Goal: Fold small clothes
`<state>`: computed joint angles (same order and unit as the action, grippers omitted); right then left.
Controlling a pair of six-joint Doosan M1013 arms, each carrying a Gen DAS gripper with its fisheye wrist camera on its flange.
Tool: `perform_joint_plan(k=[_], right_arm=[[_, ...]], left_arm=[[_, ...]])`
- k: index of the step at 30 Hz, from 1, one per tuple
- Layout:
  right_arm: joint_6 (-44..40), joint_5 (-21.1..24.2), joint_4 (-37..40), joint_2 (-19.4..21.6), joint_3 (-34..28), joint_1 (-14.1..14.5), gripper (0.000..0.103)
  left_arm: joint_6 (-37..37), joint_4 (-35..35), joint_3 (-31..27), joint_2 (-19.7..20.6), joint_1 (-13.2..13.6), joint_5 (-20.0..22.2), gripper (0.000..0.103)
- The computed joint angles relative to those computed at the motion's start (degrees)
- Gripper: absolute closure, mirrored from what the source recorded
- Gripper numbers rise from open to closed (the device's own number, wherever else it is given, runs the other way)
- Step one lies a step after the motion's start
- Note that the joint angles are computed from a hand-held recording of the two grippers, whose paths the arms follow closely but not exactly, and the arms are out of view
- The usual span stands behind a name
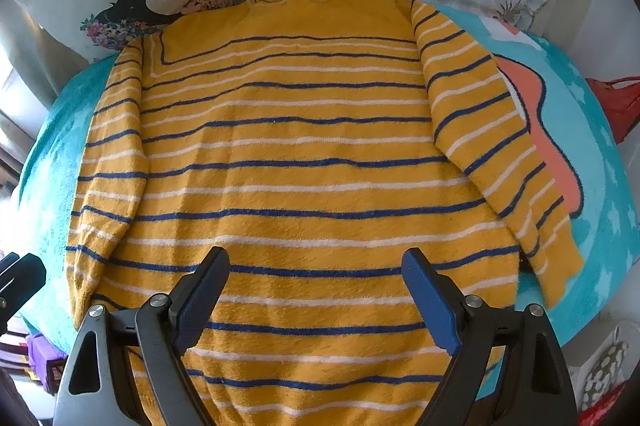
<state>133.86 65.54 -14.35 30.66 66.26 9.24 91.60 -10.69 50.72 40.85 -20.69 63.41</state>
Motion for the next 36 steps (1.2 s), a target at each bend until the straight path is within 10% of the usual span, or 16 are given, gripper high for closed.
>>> perform_joint_plan(k=[36], right_arm=[[7.3, 1.3, -0.3, -0.1, 1.3, -0.1, 0.012]], left_arm=[[5.6, 2.5, -3.9, 2.6, -0.9, 2.7, 0.000]])
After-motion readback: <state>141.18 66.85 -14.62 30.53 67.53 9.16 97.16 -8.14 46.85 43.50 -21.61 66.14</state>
